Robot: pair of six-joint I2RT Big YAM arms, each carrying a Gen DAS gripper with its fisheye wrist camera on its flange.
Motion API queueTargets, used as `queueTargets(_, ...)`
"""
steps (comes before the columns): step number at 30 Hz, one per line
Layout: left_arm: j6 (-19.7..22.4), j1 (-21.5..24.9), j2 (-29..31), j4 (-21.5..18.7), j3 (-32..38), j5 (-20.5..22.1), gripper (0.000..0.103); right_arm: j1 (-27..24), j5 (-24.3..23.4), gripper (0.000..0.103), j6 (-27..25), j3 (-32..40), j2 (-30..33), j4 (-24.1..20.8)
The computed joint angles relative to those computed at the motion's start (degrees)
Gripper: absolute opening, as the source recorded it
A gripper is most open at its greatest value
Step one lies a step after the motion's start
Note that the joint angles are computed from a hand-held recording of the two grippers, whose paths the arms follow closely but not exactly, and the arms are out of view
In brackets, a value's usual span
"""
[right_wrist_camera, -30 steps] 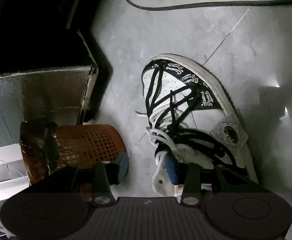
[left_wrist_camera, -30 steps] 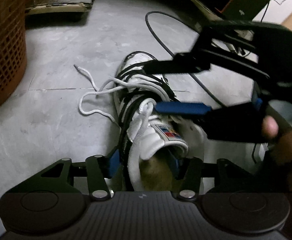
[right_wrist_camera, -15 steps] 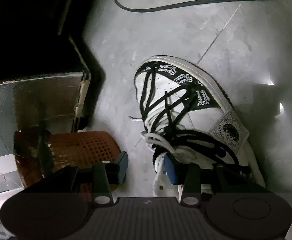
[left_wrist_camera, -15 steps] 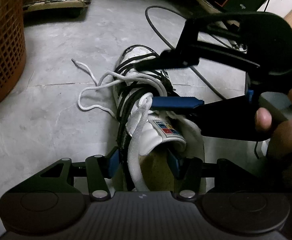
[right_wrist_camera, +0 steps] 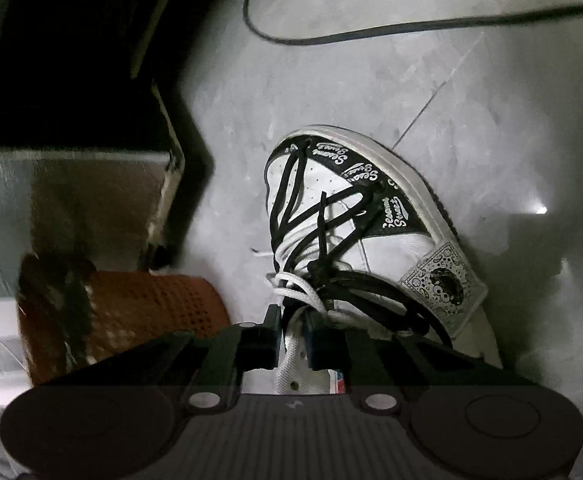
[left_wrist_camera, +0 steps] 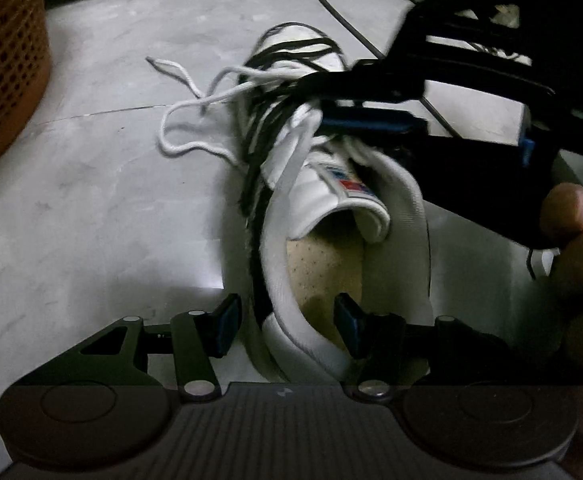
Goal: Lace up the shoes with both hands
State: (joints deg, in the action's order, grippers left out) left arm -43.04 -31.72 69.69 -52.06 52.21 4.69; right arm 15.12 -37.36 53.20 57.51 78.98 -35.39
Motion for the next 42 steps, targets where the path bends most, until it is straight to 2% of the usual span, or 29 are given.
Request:
queueTargets(3,-1.5,0.5,-0.5,-0.1,-0.5,-0.3,0.054,0.1,1.8,0.015,0.9,-1.7,-1.4,3.5)
queueTargets(5,-2.8,0.9,-0.9,0.2,-1.1,0.0,0.055,0.3,3.0,0.015,0.2,-1.7,-1.7,3.7)
queueTargets(9,-2.2,0.1,-1.0,0.7,-1.4,-0.9,0.054,1.6,5.5,0.019,-6.2,-0.5,-1.9,1.8)
queueTargets(12,-1.6,-0.2,-0.8,0.9,-1.2,-1.0,0.054,4.1,10.0,0.02,-17.5,2.2,-1.9,-3.1)
queueTargets(15,-1.4,0.0,-0.4,0.9,-0.8,-0.8,0.054,4.4,10.5,0.02,-19.1,2.2,-2.0,-3.1)
queueTargets(17,-1.2,-0.3,-0.5,0.8,-0.8,-1.3,0.053,4.6,12.9,0.02,-20.9,0.7,-3.9,-0.1)
queueTargets(19,-1.2,-0.7,-0.6,0.9,-0.7,-1.7,0.052,4.2,10.5,0.02,-19.9,0.7,-3.5,1.8)
queueTargets(21,-0.9,-1.0,-0.6,0.7,-0.6,-2.1,0.052,3.6,6.7,0.02,-17.9,2.6,-1.1,-0.3)
queueTargets(24,-1.3,-1.1,-0.7,0.6,-0.8,-2.2,0.052,2.3,4.6,0.021,-13.7,2.7,-0.2,0.5)
queueTargets(26,-1.8,-1.2,-0.8,1.0,-1.1,-2.1,0.053,1.4,4.3,0.025,-9.4,2.2,-0.9,1.2)
queueTargets(27,-1.9,-1.3,-0.8,1.4,-1.4,-2.1,0.053,0.9,3.3,0.029,-7.2,2.6,-0.8,-0.1)
queueTargets(30,-2.2,-1.5,-0.6,1.9,-1.7,-2.0,0.054,0.3,0.0,0.033,-4.6,3.1,-0.5,-1.3)
queueTargets(31,-2.4,-1.5,-0.5,1.9,-1.6,-2.0,0.054,0.4,-0.5,0.035,-5.1,3.4,-0.4,-1.4)
queueTargets(33,-2.5,-1.7,-0.6,1.4,-1.4,-2.3,0.054,0.8,0.1,0.036,-7.1,5.1,0.6,-4.8)
queueTargets(37,-2.8,-1.9,-0.6,1.2,-1.3,-2.4,0.056,0.2,-1.1,0.037,-5.6,6.7,1.9,-8.1)
queueTargets(40,-3.0,-2.0,-0.6,1.1,-1.3,-2.5,0.056,0.3,-1.2,0.037,-7.3,9.3,3.9,-12.2)
queueTargets(42,-2.7,-2.2,-0.3,1.0,-1.0,-2.7,0.056,0.5,-0.5,0.035,-9.4,12.2,5.9,-17.2)
